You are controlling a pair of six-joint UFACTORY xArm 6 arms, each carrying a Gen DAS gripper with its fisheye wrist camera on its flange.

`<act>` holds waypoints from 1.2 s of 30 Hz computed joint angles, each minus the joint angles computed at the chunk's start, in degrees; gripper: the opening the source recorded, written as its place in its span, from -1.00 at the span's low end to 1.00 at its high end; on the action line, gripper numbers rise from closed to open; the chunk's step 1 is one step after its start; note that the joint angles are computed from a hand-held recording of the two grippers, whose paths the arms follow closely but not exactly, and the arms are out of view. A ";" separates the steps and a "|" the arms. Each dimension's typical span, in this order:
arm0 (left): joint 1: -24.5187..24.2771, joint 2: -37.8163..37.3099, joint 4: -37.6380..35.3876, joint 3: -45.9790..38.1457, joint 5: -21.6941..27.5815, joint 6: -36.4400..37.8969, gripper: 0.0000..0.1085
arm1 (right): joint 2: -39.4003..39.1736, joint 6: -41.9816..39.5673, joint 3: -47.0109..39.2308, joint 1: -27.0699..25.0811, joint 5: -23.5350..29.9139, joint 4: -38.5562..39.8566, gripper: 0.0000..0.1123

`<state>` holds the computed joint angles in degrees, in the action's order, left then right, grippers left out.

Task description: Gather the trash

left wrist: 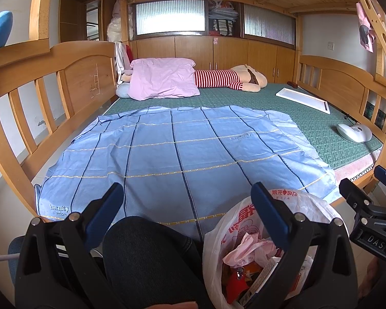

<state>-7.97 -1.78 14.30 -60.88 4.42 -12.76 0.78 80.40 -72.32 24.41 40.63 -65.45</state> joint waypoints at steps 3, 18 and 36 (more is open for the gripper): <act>-0.02 -0.05 0.45 0.30 -0.19 -0.41 0.82 | 0.07 -0.05 -0.03 -0.02 -0.04 0.04 0.77; -0.05 -0.02 0.27 0.24 -0.13 -0.24 0.83 | 0.33 0.29 -0.09 0.26 0.15 0.28 0.77; -0.07 -0.08 0.09 0.95 -0.80 -0.22 0.83 | 0.54 0.24 -0.06 0.26 -0.02 0.35 0.77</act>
<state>-8.04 -1.86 14.39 -59.93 3.62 -12.98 1.32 80.64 -72.38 24.68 40.61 -65.10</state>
